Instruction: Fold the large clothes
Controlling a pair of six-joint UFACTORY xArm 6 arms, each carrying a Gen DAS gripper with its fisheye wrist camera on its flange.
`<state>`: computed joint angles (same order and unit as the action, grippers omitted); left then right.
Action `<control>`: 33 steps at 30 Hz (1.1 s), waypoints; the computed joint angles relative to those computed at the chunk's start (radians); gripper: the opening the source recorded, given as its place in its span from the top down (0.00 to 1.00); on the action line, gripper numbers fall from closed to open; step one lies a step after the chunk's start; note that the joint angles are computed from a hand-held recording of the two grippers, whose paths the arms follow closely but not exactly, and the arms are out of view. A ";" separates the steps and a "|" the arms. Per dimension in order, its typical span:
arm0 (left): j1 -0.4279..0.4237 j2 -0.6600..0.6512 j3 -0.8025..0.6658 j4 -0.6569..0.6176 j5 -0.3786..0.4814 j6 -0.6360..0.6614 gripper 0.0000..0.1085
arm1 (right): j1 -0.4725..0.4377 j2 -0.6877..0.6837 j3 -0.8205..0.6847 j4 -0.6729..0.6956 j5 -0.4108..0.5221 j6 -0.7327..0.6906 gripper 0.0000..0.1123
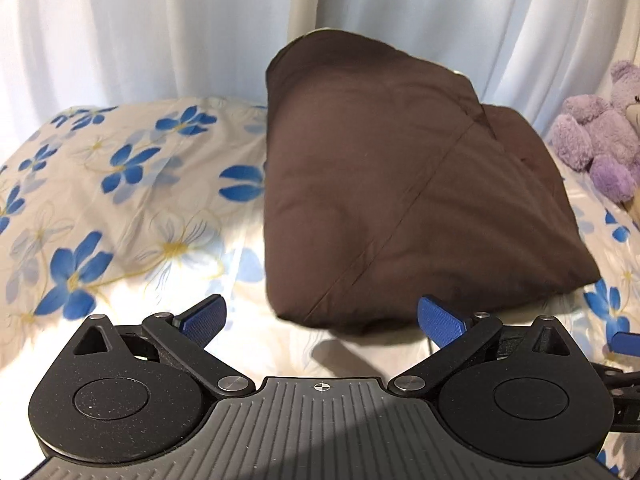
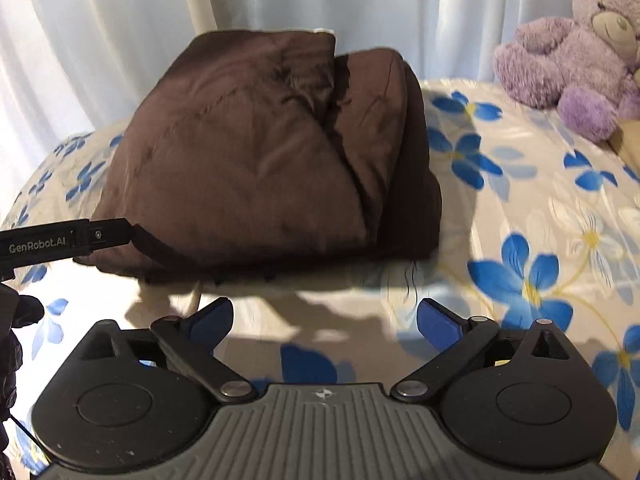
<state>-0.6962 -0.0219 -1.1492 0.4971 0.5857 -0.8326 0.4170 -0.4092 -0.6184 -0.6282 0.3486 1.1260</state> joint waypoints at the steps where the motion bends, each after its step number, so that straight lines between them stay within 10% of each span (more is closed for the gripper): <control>1: -0.002 -0.012 0.009 -0.004 0.016 -0.002 0.05 | 0.018 -0.017 0.009 0.000 0.023 0.007 0.10; 17: -0.057 -0.127 0.034 0.039 0.123 -0.007 0.05 | 0.168 -0.002 -0.159 0.052 0.326 -0.010 0.09; 33: -0.065 -0.123 0.019 0.051 0.146 0.004 0.05 | 0.190 0.003 -0.191 -0.009 0.376 0.069 0.09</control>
<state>-0.7610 -0.1445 -1.1304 0.5478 0.7318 -0.8281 0.6069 -0.4060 -0.8097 -0.6372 0.7249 1.1953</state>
